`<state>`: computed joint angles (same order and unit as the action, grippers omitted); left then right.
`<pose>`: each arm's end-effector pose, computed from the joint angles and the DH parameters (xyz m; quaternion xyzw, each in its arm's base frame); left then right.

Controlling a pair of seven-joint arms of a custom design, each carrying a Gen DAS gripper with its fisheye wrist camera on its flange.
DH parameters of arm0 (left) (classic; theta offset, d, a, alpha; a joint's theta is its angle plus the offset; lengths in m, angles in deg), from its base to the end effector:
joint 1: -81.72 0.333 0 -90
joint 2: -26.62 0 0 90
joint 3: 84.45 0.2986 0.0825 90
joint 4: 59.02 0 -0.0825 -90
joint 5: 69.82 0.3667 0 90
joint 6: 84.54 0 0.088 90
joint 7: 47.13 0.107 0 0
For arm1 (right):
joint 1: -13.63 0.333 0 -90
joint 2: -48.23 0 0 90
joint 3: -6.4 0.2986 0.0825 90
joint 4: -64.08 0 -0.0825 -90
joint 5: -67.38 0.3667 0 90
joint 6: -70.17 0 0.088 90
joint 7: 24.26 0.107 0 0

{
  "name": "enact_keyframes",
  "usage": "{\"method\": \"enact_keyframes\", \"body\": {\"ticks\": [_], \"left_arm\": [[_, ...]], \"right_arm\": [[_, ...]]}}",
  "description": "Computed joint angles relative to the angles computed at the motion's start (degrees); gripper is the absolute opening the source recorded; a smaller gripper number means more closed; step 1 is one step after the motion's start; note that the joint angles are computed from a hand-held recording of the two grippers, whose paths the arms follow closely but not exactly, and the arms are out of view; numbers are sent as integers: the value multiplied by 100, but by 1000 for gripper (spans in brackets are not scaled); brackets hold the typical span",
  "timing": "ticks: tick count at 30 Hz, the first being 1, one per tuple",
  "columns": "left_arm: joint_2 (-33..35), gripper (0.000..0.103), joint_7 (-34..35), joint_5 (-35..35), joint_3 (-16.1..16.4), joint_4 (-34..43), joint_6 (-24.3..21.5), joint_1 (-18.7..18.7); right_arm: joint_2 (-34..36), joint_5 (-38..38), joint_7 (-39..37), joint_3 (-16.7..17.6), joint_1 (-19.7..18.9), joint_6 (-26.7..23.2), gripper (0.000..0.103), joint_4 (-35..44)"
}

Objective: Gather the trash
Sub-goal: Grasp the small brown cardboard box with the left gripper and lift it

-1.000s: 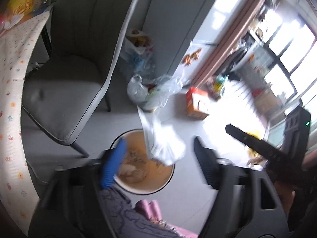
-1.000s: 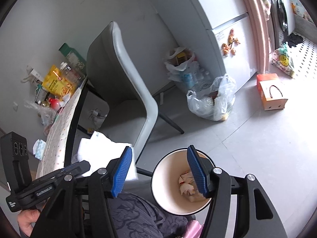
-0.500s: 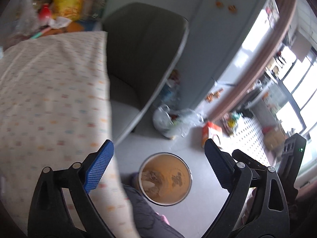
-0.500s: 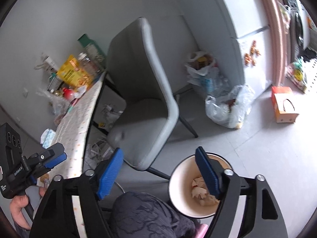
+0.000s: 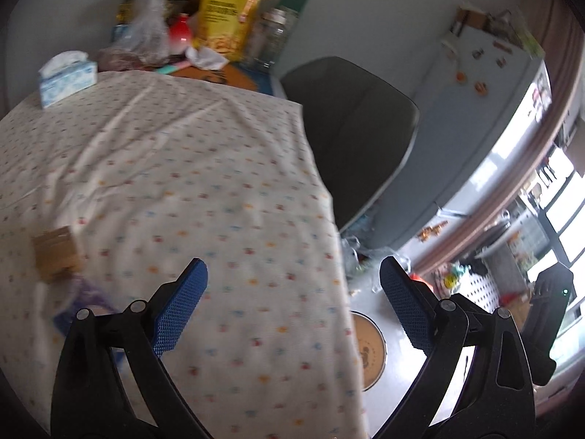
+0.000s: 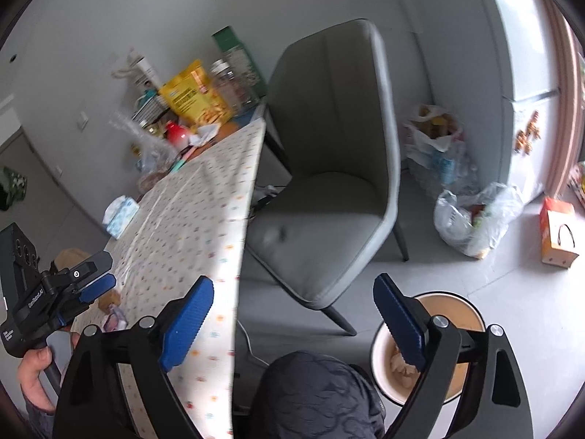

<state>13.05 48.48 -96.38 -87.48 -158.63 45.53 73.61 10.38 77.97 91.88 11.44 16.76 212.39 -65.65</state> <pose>0.4953 -0.1134 0.7368 -0.5950 0.6837 -0.4133 0.0882 0.3850 0.0666 0.6880 -0.4995 0.7534 -0.1504 0.4002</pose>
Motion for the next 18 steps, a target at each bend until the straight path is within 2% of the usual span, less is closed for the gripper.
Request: {"method": "enact_keyframes", "body": {"ticks": [9, 18], "left_arm": [[-128, 94, 20, 108, 311, -238, 61, 354], [-8, 94, -154, 434, 468, -247, -82, 785]], "right_arm": [[693, -241, 155, 321, 238, -130, 89, 782], [1394, -442, 162, 395, 637, -327, 89, 1537]]}}
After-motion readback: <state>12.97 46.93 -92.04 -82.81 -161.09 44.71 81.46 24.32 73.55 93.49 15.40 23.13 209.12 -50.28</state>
